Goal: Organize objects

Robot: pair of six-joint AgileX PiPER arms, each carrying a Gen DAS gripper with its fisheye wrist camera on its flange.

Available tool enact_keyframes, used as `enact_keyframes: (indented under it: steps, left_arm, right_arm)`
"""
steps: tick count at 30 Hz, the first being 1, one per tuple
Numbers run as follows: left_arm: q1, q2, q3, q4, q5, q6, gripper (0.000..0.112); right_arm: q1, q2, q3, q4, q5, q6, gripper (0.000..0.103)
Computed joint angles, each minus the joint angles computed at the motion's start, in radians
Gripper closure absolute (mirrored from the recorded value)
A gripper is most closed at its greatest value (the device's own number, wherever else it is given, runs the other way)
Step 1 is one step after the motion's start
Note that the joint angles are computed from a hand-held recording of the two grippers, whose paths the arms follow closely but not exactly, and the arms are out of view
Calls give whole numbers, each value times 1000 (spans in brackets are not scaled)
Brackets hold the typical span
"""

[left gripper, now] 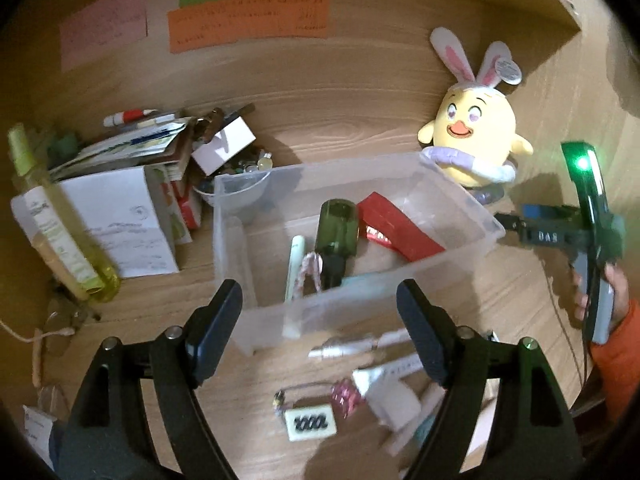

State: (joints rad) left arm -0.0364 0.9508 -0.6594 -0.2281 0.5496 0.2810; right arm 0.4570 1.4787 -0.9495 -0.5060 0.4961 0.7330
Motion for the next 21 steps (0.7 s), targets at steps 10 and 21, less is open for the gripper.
enact_keyframes:
  steps: [10, 21]
  left_arm:
    - [-36, -149, 130, 81, -6, -44, 32]
    - [-10, -169, 190, -88, 28, 142, 32]
  right_arm:
    - [2, 111, -93, -157, 95, 124, 24]
    - [-27, 248, -220, -130, 175, 78, 19]
